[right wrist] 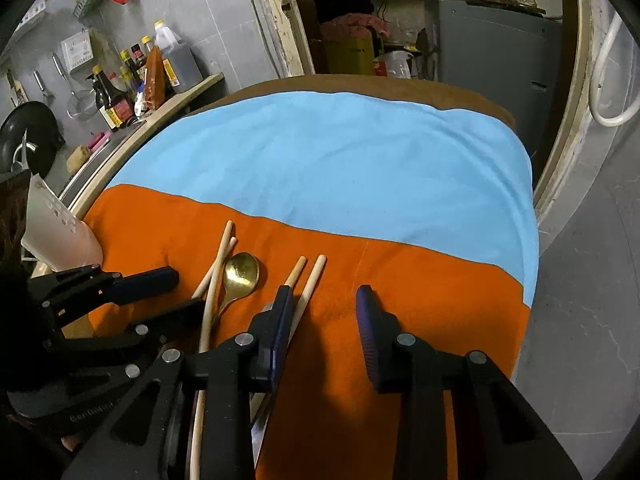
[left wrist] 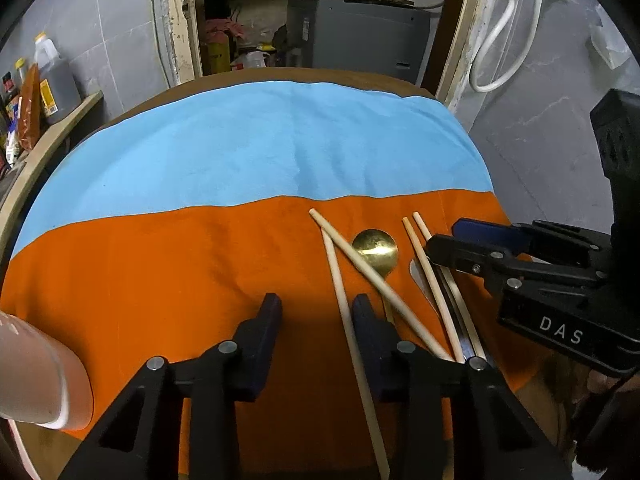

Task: Organize utensils
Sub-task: 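Grasp one wooden chopstick with the left tool while the right tool grasps another chopstick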

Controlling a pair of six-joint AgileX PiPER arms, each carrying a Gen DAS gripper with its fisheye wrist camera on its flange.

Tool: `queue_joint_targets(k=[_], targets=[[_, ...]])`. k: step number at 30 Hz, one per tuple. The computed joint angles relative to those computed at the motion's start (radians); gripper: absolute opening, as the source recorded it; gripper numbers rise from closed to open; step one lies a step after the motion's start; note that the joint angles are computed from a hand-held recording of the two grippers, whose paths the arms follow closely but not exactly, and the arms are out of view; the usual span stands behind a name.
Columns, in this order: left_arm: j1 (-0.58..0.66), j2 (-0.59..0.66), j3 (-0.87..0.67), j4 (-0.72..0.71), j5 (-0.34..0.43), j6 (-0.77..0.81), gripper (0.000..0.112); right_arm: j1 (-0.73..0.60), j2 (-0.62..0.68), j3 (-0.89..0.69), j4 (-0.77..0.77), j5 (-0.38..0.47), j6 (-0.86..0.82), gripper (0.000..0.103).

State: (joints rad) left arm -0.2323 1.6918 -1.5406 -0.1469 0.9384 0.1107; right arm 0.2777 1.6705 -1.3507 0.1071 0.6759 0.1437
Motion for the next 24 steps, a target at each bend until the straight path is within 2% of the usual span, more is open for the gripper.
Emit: queue_joint_targets(k=[8,9,11,13,19,24], targets=[[-0.03,0.044,-0.066,0.06,0.031,-0.051,0.031,0.034,0.045,-0.098,-0.085,0.118,0.049,0.028],[-0.03,0.045,-0.067,0.06,0.034,-0.051,0.023,0.035,0.05,-0.111,-0.089,0.135,0.055,0.026],[-0.012,0.049,-0.08,0.03,0.057,-0.026,0.012,0.023,0.051,-0.123,-0.042,0.157,0.027,0.01],[0.01,0.053,-0.094,0.0,0.088,-0.009,0.007,-0.005,0.044,-0.115,0.043,0.171,-0.014,0.007],[0.054,0.047,-0.097,-0.068,0.15,0.022,0.005,-0.056,0.012,-0.057,0.177,0.187,-0.094,0.007],[0.057,0.112,-0.199,-0.068,0.238,0.015,0.005,-0.046,0.049,-0.098,0.153,0.213,-0.068,0.009]])
